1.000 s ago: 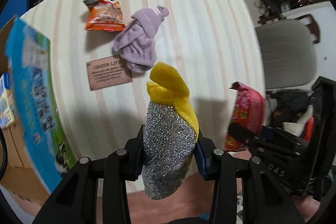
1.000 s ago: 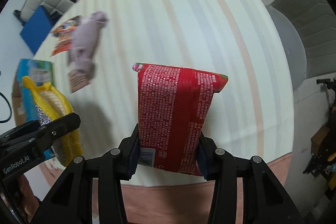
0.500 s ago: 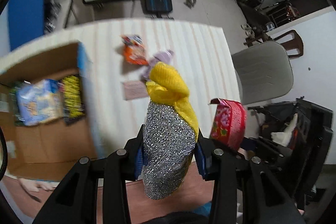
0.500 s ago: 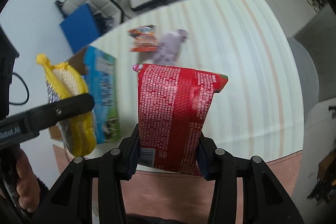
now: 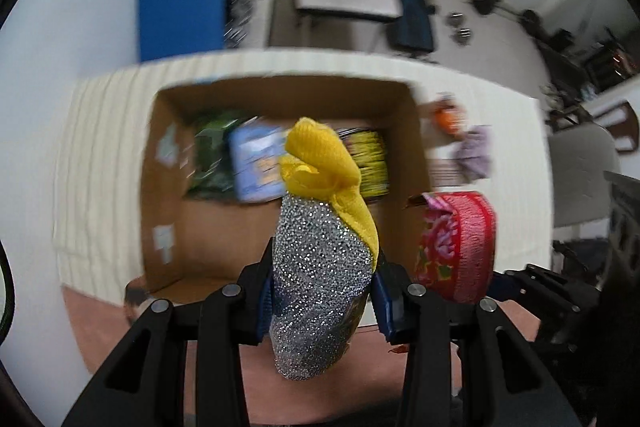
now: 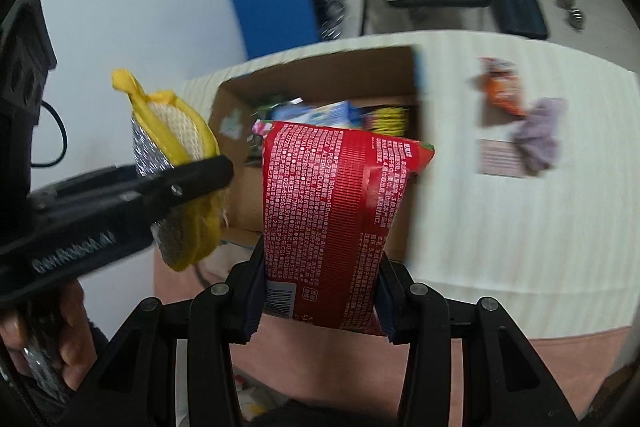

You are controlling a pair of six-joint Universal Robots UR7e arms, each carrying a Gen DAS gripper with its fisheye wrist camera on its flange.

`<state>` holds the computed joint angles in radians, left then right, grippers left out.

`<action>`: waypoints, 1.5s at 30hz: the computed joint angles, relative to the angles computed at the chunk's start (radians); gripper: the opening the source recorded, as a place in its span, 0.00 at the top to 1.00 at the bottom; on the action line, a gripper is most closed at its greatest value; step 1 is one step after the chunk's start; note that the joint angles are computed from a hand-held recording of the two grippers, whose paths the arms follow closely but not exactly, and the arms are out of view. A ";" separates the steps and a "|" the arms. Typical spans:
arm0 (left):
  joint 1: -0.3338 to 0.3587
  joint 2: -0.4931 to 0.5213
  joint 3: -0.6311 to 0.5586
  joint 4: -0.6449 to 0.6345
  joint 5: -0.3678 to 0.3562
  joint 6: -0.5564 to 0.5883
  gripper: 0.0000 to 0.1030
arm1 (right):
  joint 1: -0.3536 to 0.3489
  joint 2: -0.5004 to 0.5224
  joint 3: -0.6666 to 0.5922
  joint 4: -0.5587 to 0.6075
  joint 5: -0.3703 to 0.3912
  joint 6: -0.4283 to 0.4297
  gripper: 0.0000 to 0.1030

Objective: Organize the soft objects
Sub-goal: 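Carry the sponge and red bag into the box and open both tools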

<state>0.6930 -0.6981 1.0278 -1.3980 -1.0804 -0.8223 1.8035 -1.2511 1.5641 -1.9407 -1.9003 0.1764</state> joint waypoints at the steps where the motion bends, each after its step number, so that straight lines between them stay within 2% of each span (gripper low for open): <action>1: 0.019 -0.006 0.007 0.021 0.004 -0.016 0.64 | 0.004 0.030 -0.003 -0.011 -0.001 0.003 0.54; 9: 0.176 -0.012 0.039 0.078 -0.033 -0.046 0.64 | -0.010 0.222 -0.036 -0.035 -0.017 0.065 0.53; 14: 0.222 0.019 0.010 0.118 -0.036 -0.033 0.64 | -0.025 0.290 -0.036 -0.057 -0.031 0.092 0.53; 19: 0.255 0.053 -0.031 0.175 -0.082 -0.040 0.60 | -0.040 0.335 -0.037 -0.062 -0.033 0.106 0.53; 21: 0.264 0.053 -0.029 0.183 -0.085 -0.055 0.56 | -0.046 0.343 -0.041 -0.048 -0.030 0.114 0.51; 22: 0.266 0.049 -0.022 0.177 -0.087 -0.056 0.48 | -0.048 0.345 -0.042 -0.043 -0.032 0.115 0.40; 23: 0.267 0.045 -0.013 0.172 -0.080 -0.055 0.44 | -0.047 0.342 -0.034 -0.051 -0.038 0.113 0.22; 25: 0.264 0.033 0.005 0.158 -0.069 -0.047 0.35 | -0.046 0.334 -0.029 -0.055 -0.050 0.109 0.08; 27: 0.260 0.021 0.018 0.148 -0.065 -0.053 0.32 | -0.045 0.335 -0.030 -0.057 -0.063 0.113 0.09; 29: 0.252 0.008 0.032 0.136 -0.058 -0.054 0.25 | -0.045 0.320 -0.026 -0.055 -0.080 0.117 0.08; 30: 0.246 -0.005 0.049 0.131 -0.053 -0.059 0.17 | -0.043 0.316 -0.028 -0.051 -0.091 0.119 0.08; 34: 0.227 -0.031 0.085 0.111 -0.049 -0.068 0.05 | -0.036 0.288 -0.016 -0.035 -0.135 0.120 0.00; 41: 0.168 -0.118 0.205 0.045 -0.015 -0.085 0.05 | -0.011 0.208 0.021 0.000 -0.193 0.120 0.00; 45: 0.125 -0.163 0.254 0.024 0.018 -0.106 0.05 | 0.040 0.201 -0.012 0.051 -0.235 0.148 0.00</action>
<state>0.8183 -0.8607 1.2819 -1.3742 -1.0626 -0.9287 1.8437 -1.0500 1.5518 -1.8899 -2.1354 0.3239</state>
